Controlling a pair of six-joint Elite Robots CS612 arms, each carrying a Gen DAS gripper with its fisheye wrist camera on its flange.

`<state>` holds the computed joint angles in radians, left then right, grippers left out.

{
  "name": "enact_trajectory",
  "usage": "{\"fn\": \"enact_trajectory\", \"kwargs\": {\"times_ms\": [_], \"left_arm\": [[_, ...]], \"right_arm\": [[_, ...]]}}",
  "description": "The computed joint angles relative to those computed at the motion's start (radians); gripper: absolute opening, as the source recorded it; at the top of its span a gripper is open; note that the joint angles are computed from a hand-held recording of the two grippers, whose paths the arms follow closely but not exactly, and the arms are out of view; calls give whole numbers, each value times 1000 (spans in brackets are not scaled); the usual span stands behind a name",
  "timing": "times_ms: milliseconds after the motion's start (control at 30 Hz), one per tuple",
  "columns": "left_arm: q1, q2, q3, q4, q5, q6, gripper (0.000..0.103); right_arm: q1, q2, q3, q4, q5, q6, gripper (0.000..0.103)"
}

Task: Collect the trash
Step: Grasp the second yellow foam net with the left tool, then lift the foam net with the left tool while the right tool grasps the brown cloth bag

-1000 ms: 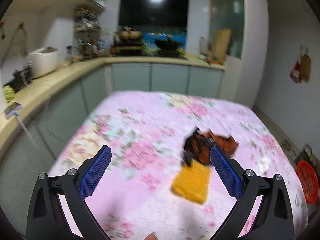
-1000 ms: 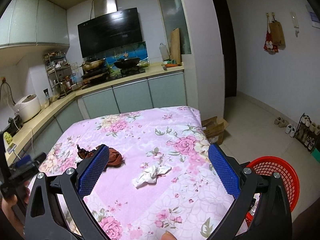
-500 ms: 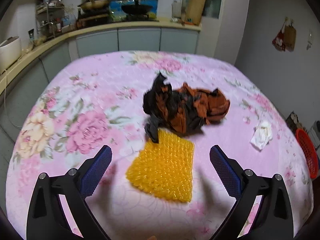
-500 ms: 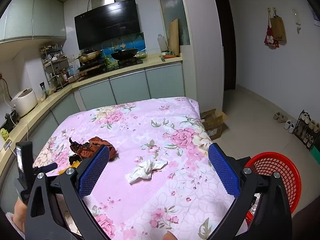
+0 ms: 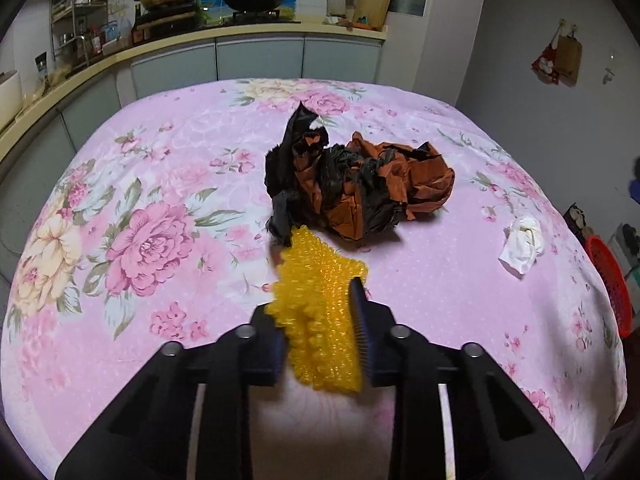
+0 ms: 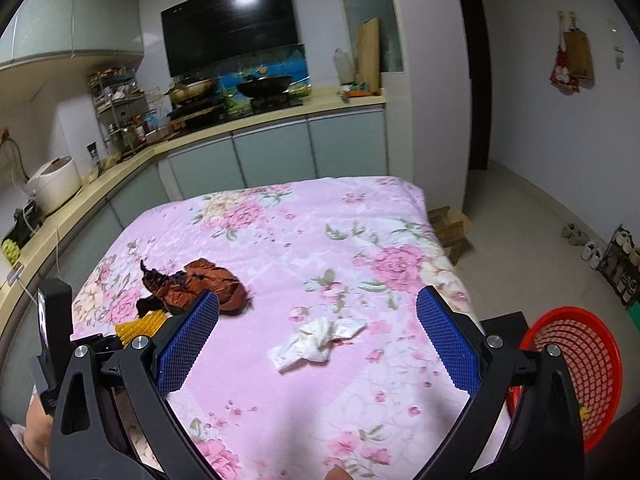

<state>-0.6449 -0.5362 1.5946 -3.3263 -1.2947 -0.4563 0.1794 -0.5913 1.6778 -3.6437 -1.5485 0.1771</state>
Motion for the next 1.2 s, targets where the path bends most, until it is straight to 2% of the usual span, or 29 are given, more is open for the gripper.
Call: {"fn": "enact_trajectory", "kwargs": {"times_ms": [133,433,533,833,1000,1033,1200], "left_arm": [[1,-13,29,-42,18,-23,22],[4,-52,117,-195,126,-75,22],[2,-60,129,-221,164,-71,22],[13,-65,141,-248,182,-91,22],[18,-61,141,-243,181,-105,22],[19,-61,140,-244,180,-106,22],[20,-59,139,-246,175,-102,22]], "right_arm": [[10,14,-34,38,27,-18,96],[34,78,-178,141,90,-76,96],[46,102,-241,186,95,-99,96],[70,171,-400,387,100,-123,96],[75,191,-440,479,107,-138,88],[74,193,-445,493,114,-136,84],[60,199,-454,538,181,-93,75]]}}
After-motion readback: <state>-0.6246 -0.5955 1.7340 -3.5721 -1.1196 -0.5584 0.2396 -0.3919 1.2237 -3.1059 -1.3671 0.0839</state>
